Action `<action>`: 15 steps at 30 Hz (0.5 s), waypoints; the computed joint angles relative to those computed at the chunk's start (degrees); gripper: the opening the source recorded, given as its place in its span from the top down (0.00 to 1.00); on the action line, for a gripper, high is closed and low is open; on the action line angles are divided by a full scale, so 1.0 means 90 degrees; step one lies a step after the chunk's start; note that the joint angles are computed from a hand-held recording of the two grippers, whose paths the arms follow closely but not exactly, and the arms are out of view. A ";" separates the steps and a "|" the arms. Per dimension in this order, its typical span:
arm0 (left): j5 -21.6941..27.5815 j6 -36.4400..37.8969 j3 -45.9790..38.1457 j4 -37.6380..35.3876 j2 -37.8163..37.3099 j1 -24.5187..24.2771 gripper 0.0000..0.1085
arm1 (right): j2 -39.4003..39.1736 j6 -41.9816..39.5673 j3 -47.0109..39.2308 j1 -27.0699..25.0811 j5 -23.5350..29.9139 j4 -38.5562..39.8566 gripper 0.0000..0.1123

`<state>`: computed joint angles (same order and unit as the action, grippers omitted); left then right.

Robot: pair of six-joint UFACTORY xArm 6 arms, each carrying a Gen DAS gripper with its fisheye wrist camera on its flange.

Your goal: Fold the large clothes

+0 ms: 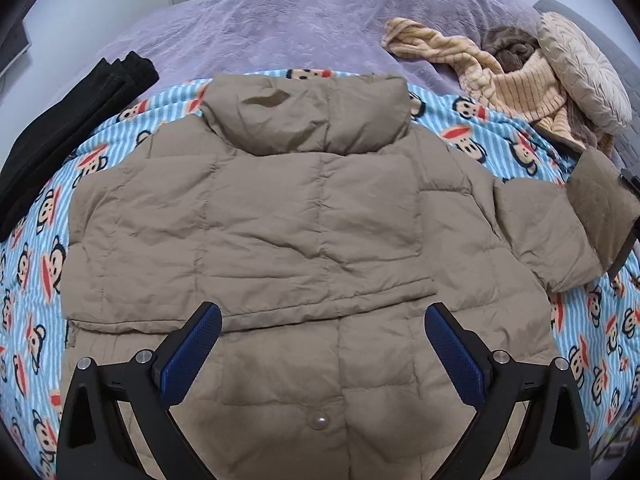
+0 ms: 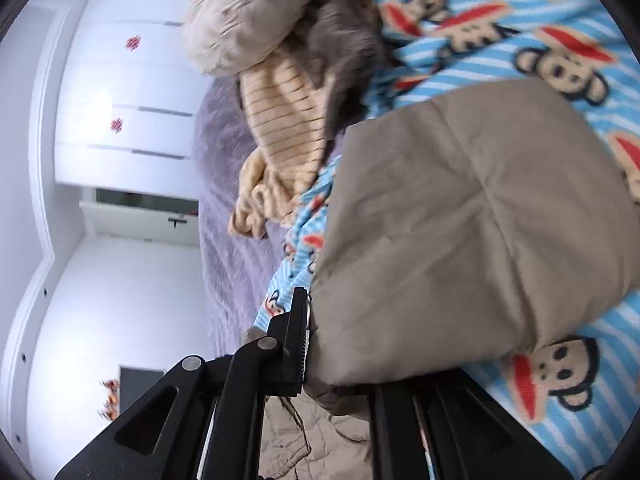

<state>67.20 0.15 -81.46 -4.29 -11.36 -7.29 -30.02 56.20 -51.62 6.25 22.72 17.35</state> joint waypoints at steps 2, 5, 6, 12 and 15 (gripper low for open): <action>-0.0096 0.0049 -0.0043 -0.0028 0.0018 0.0180 0.06 | 0.0674 -0.0354 -0.0897 0.0359 0.0241 -0.0304 0.91; -0.0220 0.0109 -0.0035 -0.0017 0.0042 0.0443 0.06 | 0.1808 -0.0954 -0.2348 0.0977 0.0656 -0.0656 0.91; -0.0246 0.0115 -0.0016 -0.0040 0.0053 0.0544 0.06 | 0.2219 -0.1147 -0.2885 0.1179 0.0863 -0.0762 0.91; -0.0396 0.0120 0.0329 -0.0165 -0.0020 0.0986 0.06 | 0.4826 -0.2182 -0.6344 0.2327 0.2880 -0.1473 0.91; -0.0473 0.0238 0.0519 -0.0136 -0.0073 0.1068 0.06 | 0.5603 -0.2312 -0.7140 0.2691 0.3528 -0.1393 0.91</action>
